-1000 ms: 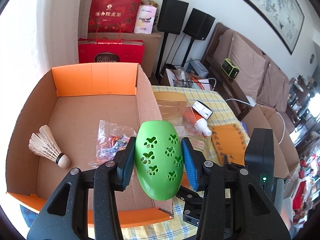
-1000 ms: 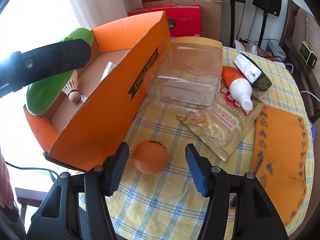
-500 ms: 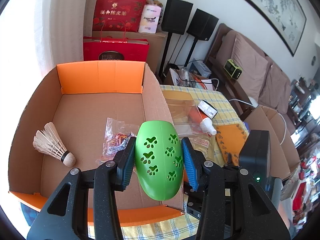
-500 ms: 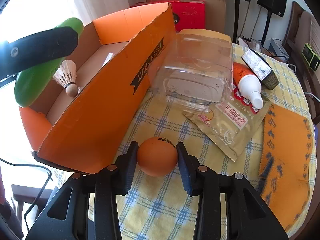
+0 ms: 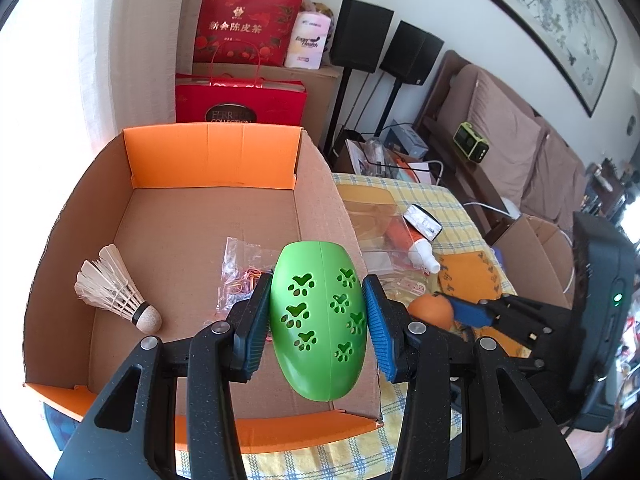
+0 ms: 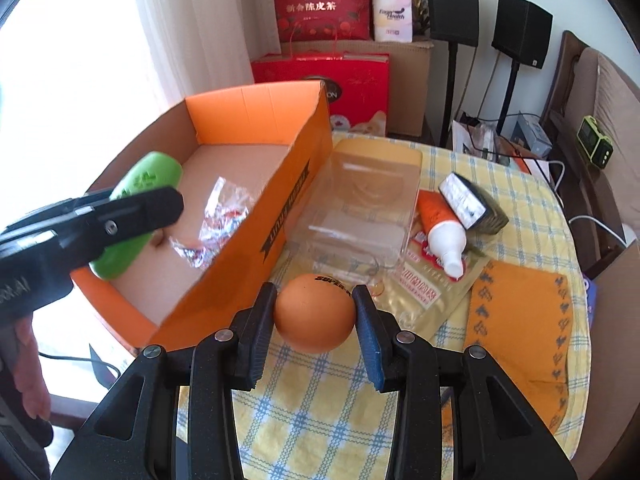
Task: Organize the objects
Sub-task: 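Grasp the orange ping-pong ball with the right tool, then carry the ping-pong ball and green egg into the cardboard box with both tools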
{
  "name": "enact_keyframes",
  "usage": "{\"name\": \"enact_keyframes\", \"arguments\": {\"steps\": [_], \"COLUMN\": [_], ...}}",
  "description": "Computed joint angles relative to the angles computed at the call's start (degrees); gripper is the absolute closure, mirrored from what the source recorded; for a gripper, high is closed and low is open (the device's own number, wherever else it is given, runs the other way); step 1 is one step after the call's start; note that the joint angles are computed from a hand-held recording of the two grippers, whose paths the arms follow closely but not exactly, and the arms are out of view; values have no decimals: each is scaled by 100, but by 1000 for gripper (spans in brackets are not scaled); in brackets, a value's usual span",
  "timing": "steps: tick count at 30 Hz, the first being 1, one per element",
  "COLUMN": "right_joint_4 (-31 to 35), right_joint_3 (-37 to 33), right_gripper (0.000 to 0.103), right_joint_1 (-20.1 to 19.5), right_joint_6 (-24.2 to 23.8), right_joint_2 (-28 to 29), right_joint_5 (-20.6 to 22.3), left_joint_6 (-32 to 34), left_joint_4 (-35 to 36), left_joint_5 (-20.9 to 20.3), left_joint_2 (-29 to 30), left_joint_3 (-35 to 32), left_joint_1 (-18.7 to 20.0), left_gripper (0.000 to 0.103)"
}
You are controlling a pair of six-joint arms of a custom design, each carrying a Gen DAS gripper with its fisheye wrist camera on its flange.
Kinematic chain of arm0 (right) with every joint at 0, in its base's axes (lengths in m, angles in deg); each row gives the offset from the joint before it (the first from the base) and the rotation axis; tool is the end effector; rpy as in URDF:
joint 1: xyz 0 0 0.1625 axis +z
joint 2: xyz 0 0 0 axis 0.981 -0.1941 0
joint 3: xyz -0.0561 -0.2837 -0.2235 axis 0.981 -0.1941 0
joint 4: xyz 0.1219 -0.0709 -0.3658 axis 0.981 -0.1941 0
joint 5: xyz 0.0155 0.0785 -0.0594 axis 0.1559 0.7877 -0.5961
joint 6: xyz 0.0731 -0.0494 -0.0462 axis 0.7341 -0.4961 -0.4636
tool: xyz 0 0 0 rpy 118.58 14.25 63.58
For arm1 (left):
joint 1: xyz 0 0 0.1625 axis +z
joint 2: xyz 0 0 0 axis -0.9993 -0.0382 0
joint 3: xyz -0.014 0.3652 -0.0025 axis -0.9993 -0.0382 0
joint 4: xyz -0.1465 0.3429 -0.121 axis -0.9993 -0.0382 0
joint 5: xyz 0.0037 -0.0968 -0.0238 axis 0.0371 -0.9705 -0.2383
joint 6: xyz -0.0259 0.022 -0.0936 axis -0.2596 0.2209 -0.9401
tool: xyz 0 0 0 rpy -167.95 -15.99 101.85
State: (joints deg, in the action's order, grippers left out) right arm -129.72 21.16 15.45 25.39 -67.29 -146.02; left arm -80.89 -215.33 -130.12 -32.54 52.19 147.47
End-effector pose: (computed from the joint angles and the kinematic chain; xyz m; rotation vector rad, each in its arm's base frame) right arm 0.1533 -0.7381 0.0974 0.8108 -2.4498 0.5778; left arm -0.2007 -0.7208 0.1043 0.4506 2.5192 -0.8626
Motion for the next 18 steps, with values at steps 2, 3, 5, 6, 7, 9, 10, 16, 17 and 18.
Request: {"name": "enact_keyframes", "arguments": {"steps": [2, 3, 5, 6, 7, 9, 10, 16, 17, 18], "right_joint_4": [-69, -75, -49, -20, -18, -19, -26, -8, 8, 10], "right_joint_3": [95, 90, 24, -17, -42, -51, -53, -154, -187, -203], "right_gripper": [64, 64, 64, 64, 64, 64, 64, 64, 64, 64], "right_joint_1": [48, 59, 104, 124, 142, 175, 189, 288, 303, 309], "right_joint_6": [27, 29, 58, 69, 75, 88, 89, 131, 141, 141], "right_joint_2": [-66, -77, -73, -67, -57, -61, -57, 8, 25, 37], "right_joint_5": [22, 51, 84, 96, 106, 132, 142, 190, 205, 223], "left_joint_6": [6, 5, 7, 7, 7, 7, 7, 18, 17, 16], "left_joint_4": [-1, -4, -5, -7, -6, -19, -26, -51, -48, -43], "left_joint_5": [19, 30, 47, 58, 67, 87, 101, 164, 181, 197], "left_joint_2": [-8, -14, -30, -40, -45, -67, -80, -154, -163, -172], "left_joint_3": [1, 6, 12, 16, 16, 39, 54, 111, 115, 121], "left_joint_1": [4, 7, 18, 22, 28, 39, 42, 91, 99, 106], "left_gripper": [61, 61, 61, 61, 61, 61, 61, 61, 61, 61]}}
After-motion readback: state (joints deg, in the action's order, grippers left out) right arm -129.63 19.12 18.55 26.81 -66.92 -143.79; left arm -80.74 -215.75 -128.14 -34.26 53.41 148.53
